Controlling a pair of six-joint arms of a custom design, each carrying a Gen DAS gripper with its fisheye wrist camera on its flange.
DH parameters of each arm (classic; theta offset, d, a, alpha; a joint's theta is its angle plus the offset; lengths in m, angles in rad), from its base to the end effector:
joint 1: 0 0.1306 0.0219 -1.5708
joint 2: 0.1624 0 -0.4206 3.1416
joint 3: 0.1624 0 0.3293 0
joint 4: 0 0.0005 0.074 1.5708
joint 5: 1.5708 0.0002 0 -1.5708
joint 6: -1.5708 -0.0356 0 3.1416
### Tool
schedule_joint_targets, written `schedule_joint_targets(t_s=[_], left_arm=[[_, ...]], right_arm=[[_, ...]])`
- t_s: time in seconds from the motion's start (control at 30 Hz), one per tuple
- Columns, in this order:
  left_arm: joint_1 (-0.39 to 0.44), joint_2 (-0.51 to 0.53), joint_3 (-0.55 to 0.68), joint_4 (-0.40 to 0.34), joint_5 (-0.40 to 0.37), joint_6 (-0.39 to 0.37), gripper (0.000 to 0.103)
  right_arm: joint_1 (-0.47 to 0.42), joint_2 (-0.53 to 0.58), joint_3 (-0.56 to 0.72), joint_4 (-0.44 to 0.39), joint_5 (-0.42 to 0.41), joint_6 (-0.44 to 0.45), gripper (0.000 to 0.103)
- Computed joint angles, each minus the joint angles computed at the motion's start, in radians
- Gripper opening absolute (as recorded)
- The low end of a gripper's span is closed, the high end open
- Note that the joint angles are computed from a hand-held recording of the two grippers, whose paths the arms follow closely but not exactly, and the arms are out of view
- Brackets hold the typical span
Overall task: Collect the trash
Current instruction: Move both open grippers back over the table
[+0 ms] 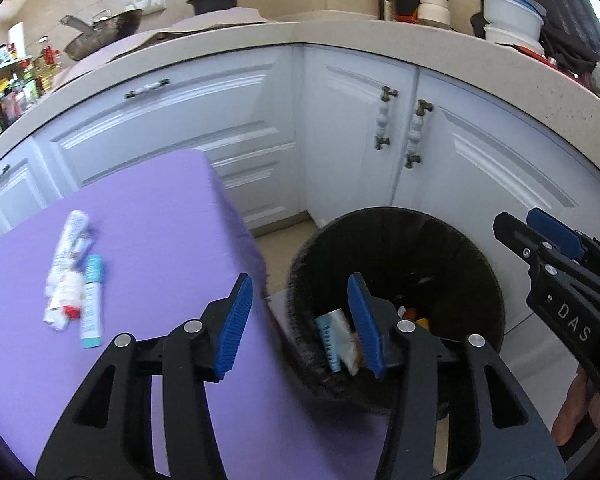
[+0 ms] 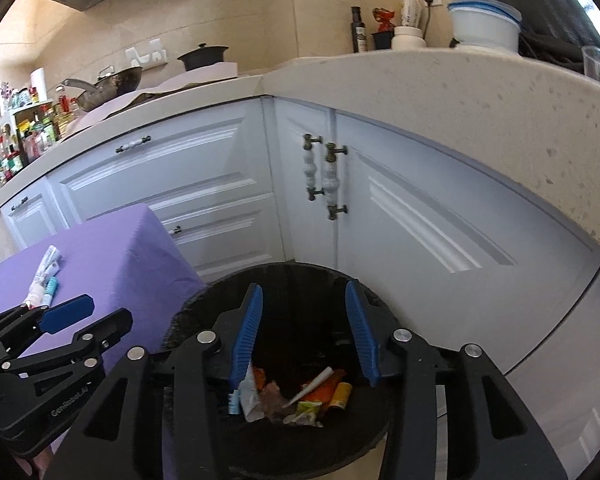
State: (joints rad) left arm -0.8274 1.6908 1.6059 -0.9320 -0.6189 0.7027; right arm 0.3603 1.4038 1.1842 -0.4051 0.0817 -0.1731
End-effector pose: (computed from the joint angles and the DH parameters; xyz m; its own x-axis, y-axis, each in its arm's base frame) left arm 0.3676 -0.3701 0.4189 -0.6933 -0.0237 -0.7203 -0.0720 0.9967 0.0366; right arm 0.4036 0.1484 0.4153 -0.5890 -0.0384 -0.8072 -0.1908 0.9772 0.0927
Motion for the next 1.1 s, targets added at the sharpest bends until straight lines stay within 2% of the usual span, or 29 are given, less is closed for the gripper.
schedule_joint_targets(t_s=[0.2, 0.43, 0.63, 0.83, 1.1], left_arm=[[0.013, -0.115, -0.118, -0.051, -0.060, 0.068, 0.049], [0.050, -0.256, -0.246, -0.148, -0.118, 0.204, 0.050], [0.084, -0.361, -0.342, -0.231, -0.159, 0.289, 0.050], [0.139, -0.455, -0.425, -0.280, -0.159, 0.340, 0.050], [0.228, -0.561, -0.525, -0.282, -0.131, 0.346, 0.050]], right_arm=[[0.078, 0.011, 0.024, -0.005, -0.020, -0.014, 0.044], [0.202, 0.050, 0.082, -0.022, -0.034, -0.013, 0.044], [0.295, 0.098, 0.144, -0.048, -0.033, -0.011, 0.044], [0.364, 0.160, 0.219, -0.091, -0.017, -0.011, 0.044], [0.431, 0.242, 0.312, -0.171, 0.003, 0.000, 0.044]])
